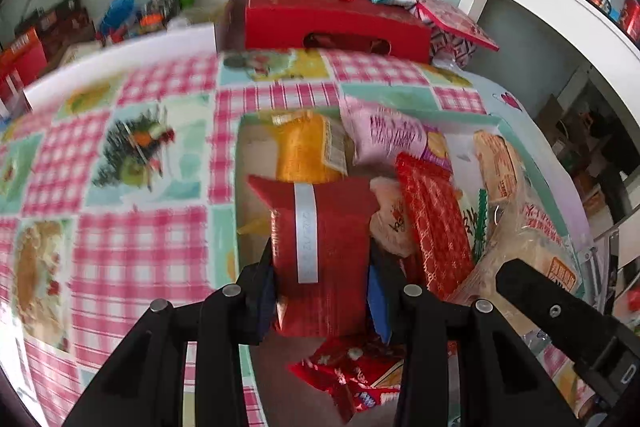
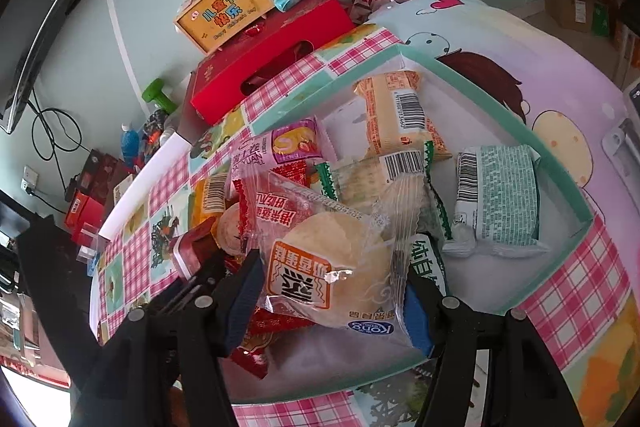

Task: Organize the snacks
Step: 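Lower both snacks into the tray and open both tools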

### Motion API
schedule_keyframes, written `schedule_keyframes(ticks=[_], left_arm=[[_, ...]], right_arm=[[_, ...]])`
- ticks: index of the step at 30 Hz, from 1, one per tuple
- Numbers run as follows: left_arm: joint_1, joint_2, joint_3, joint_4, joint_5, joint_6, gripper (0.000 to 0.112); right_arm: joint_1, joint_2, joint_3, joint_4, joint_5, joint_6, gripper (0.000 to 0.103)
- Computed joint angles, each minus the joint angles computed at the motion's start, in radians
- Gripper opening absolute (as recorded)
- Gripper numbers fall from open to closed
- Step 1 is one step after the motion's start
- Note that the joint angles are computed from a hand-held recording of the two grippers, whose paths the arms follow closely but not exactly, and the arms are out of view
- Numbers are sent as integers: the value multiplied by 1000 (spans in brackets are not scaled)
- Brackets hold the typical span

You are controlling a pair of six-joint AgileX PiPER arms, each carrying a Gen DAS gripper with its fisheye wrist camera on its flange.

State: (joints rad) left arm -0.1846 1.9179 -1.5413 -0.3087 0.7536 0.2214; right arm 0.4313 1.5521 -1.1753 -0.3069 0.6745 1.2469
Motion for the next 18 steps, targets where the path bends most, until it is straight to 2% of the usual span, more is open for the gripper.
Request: schedule_keyframes(ticks=[2,9,12,18], left_arm=[[12,33,-19,-38,32,11,41],[-5,-1,5,-12,21,7,42],[-7,-24,13,0,16,5,49],[-1,-68,18,36,26,-22,63]], right_arm=[[1,7,-6,-1,4,-3,68],[-6,5,-5,8,4,-11,72],[0,-2,-7,-23,21,8,77],[10,-11,-16,-52,42,11,78]])
